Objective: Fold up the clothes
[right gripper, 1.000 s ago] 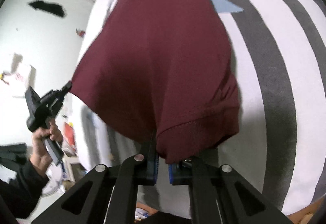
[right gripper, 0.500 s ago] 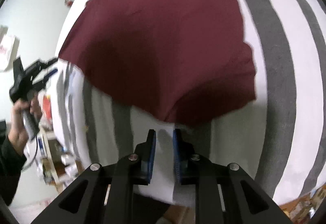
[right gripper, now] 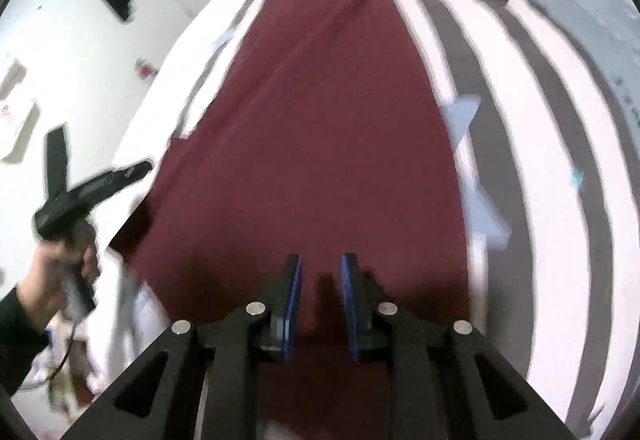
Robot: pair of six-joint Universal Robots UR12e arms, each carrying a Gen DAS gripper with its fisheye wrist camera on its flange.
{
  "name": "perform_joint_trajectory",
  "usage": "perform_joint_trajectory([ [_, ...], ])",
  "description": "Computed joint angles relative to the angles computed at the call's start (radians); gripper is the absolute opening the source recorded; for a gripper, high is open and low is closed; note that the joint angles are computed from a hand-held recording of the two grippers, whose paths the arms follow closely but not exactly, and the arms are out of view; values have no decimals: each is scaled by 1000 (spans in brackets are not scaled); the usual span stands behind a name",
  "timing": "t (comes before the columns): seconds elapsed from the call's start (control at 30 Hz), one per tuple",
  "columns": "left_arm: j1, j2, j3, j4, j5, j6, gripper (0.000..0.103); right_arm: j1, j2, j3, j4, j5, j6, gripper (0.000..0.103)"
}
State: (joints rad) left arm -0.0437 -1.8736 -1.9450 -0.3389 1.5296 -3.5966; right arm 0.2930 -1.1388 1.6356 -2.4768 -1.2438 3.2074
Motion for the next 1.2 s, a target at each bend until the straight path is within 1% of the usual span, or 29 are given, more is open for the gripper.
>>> perform_joint_trajectory([
  [0.1,6,-15,11,6,-12,12,42,1,37,-38,-38,-31,-6,19],
  [0.13,3,-18,13,13,-6,25,33,0,47,-49,-43,-35,-11,19],
  [0.2,-3,-19,16,19,8,48,20,-6,69,-71,-46,-38,-23,19],
  [0.23,-6,-18,16,18,16,58,16,-3,82,-84,-42,-40,-22,19],
  [0.27,-5,-20,20,10,18,60,15,1,96,-98,-36,-41,-19,19],
  [0.3,-3,-23,23,2,20,62,10,6,103,-102,-33,-44,-16,19],
  [0.37,0,-24,23,4,15,54,10,14,114,-103,-30,-52,-12,19],
  [0.43,0,-25,24,10,21,52,6,18,123,-104,-28,-55,-7,19],
  [0.5,-3,-21,22,35,35,54,5,17,128,-106,-26,-54,-4,18],
  [0.53,-2,-15,15,71,38,48,5,17,129,-105,-28,-56,-5,18],
  [0.63,4,-11,18,137,45,31,5,19,130,-105,-28,-71,-19,18],
  [0.7,3,-18,26,148,52,37,4,19,131,-105,-28,-83,-17,18],
  [0.73,3,-21,30,153,55,40,4,19,131,-105,-28,-89,-15,15],
  [0.87,11,-43,47,114,51,38,4,18,131,-99,-45,-104,2,15],
  [0.97,24,-43,45,17,89,-30,5,20,130,-91,-65,-114,-9,15],
  [1.03,39,-20,14,41,111,-103,5,20,129,-86,-77,-118,-18,15],
  [1.1,53,12,-25,95,92,-127,6,18,127,-83,-80,-116,-12,15],
  [1.2,49,61,-65,128,46,-98,6,17,118,-78,-83,-123,12,17],
])
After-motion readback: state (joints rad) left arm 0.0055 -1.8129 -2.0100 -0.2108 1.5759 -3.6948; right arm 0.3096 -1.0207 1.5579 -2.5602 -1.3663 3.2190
